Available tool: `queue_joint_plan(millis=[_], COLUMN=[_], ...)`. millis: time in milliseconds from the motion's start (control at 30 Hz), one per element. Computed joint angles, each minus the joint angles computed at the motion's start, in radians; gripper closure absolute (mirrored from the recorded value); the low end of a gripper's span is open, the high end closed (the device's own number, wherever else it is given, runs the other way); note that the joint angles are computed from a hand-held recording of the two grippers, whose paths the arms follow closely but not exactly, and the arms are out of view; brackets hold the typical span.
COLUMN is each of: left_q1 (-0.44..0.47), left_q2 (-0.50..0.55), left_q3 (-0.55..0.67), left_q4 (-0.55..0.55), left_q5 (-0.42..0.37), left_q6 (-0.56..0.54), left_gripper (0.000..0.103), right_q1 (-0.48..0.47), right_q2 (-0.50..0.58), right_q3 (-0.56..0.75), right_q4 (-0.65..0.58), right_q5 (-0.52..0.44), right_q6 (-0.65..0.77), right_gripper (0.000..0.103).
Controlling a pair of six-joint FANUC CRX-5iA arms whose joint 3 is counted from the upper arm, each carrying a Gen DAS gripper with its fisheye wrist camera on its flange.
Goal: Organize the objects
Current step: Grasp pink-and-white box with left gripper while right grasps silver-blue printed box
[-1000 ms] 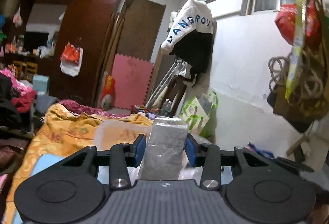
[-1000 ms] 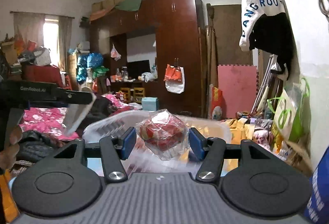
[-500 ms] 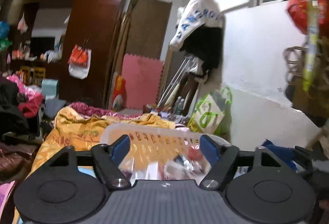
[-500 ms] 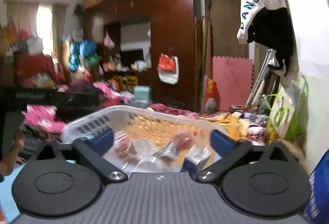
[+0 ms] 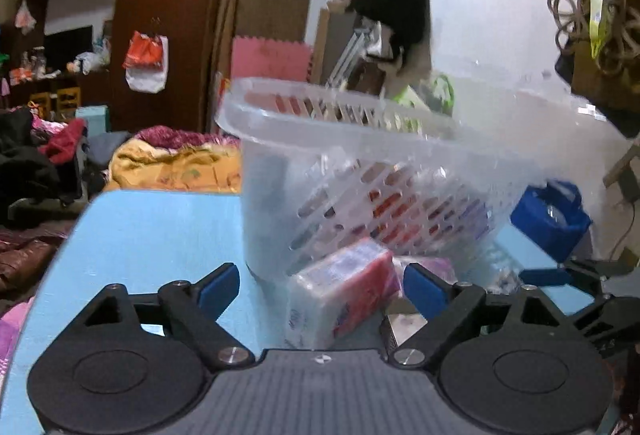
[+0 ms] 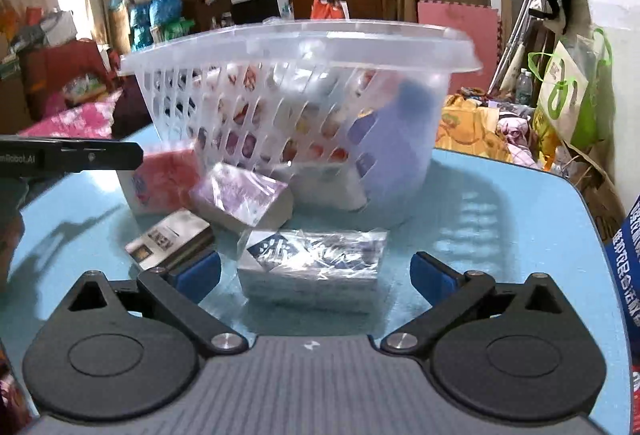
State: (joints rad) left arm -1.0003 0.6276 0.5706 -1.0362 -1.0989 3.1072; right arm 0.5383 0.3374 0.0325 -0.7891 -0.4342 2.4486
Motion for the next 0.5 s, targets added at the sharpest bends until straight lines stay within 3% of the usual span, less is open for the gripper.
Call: queue_joint_plan(millis=[133,200,267,300,367,500], left_q1=[0.008,0.011,0.018,0.023,0.027,0.015], left_q2=[0.030,0.037,0.046,0.041,0.023,0.043], left_q3=[0.037,0.042,0.052,0.042,0.011,0.036], left_q4=[0.029,0.032,0.052,0.061,0.061,0.042], left_q5=[-0.024,-0.030,-0.036,-0.017,0.031,0.007], left_q6=[-0.037,-0.019,-0.029,-0.024,0.000,-0.012], left_gripper=[0.014,0.021,0.032,0.035,0.050,0.054], right_q1=[0.022,0.038,0.049,0.048,0.033,0.021], right_q2=[0.001,0.002,0.003,0.004,0.010,0.010], right_q3=[-0.011,-0.018,-0.025,-0.022,-0.006,-0.002], right_q4=[0.060,0.115,0.162,0.163,0.132,0.091], right_q5=[0.026,0.040,0.051,0.049,0.018,0.021], right_q6=[-0.048,-0.100,-0.148,-0.154,-0.136,-0.101], right_gripper=[0.000,0.002,0.010,0.017,0.020,0.022])
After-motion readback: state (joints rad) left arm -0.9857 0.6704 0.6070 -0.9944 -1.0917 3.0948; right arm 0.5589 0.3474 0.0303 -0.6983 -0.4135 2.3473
